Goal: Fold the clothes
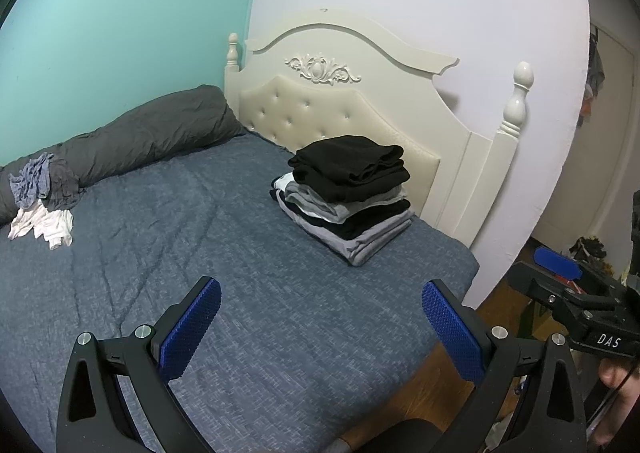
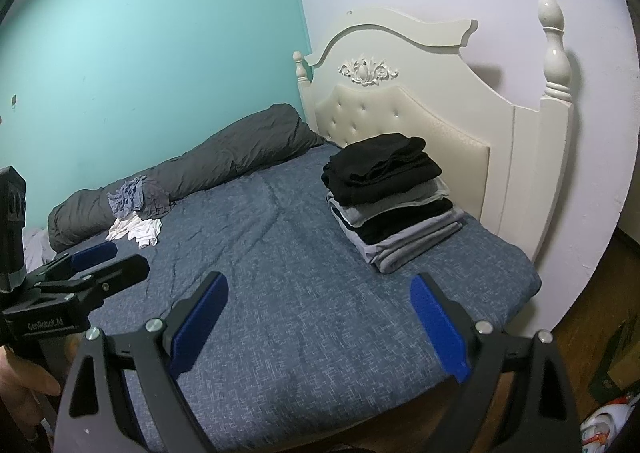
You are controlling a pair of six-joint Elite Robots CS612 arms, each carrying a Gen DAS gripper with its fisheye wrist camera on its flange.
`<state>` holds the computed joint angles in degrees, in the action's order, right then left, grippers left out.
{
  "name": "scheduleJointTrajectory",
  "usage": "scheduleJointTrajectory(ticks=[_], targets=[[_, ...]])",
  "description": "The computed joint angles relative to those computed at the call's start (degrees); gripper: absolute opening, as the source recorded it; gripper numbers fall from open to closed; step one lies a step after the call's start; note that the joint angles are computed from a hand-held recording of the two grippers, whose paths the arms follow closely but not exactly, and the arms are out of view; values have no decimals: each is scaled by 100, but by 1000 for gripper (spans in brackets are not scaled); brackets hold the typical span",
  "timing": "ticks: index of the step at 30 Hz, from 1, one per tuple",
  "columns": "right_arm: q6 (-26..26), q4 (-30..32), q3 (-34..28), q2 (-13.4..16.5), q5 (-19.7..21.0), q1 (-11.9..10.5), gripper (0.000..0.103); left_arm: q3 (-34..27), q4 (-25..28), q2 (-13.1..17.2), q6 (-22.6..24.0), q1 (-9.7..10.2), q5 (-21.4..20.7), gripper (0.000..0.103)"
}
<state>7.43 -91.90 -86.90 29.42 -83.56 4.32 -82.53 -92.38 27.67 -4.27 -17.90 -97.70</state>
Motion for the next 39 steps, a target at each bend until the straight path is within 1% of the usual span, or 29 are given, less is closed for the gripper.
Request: scheduleJointTrajectory(ticks=[10, 39], targets=[[0, 29, 5, -2, 6, 5, 93, -14, -25, 17, -2, 9, -44, 103], [26, 93, -15, 16, -11, -2, 93, -16, 7, 23, -86, 20, -1, 102]])
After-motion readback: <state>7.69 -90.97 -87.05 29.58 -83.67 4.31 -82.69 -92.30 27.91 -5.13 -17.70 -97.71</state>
